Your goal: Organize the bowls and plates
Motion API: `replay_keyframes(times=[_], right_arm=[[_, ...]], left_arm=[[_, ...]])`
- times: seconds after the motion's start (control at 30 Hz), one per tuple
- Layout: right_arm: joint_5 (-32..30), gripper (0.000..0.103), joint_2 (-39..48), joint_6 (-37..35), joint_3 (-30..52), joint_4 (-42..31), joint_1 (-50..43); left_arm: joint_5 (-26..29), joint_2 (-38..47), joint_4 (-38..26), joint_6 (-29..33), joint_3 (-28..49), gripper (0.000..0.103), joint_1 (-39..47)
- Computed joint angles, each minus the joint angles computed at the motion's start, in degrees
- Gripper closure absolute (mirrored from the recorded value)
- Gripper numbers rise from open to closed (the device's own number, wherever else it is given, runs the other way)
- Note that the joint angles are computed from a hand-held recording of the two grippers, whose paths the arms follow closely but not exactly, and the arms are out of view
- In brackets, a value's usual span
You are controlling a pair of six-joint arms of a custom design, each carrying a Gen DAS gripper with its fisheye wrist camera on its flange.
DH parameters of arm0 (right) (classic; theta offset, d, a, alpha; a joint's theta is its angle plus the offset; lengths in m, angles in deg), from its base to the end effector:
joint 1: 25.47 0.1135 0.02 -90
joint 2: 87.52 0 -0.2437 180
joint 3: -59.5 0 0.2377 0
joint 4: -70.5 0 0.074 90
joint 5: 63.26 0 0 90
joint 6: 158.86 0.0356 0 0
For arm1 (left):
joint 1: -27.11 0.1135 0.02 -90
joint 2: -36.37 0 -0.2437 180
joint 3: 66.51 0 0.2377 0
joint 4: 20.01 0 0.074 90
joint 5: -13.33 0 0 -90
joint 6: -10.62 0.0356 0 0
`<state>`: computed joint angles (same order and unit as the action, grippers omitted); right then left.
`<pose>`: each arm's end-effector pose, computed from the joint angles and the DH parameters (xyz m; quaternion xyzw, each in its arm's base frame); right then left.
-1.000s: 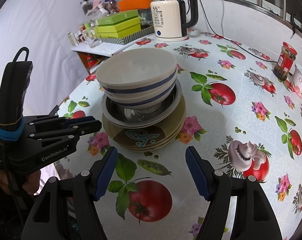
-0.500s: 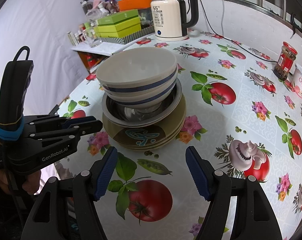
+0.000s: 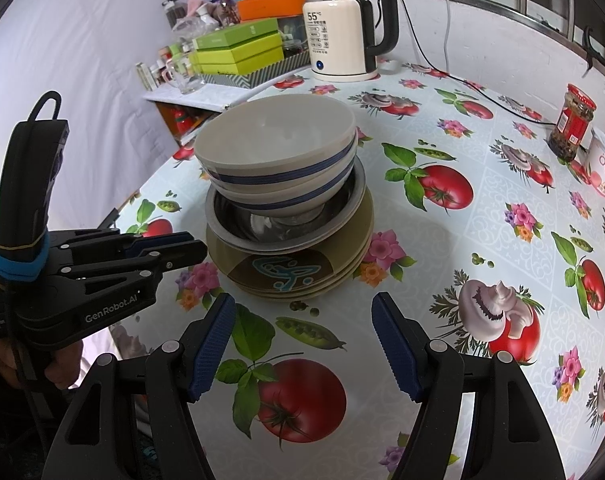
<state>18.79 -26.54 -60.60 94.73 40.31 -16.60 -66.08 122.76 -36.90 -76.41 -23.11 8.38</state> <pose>0.1742 0.0322 0.1328 -0.0254 0.9537 0.1091 0.2790 0.2188 -0.0811 0.1004 0.2045 0.9398 -0.1237 0.2441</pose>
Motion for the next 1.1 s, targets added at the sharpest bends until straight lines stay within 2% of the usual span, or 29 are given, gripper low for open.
replay_keyframes(times=[1.1], right_arm=[[0.0,0.032,-0.2,-0.1,0.2,-0.4,0.0]], left_arm=[[-0.7,0.0,-0.5,-1.0,0.3,0.088,-1.4]])
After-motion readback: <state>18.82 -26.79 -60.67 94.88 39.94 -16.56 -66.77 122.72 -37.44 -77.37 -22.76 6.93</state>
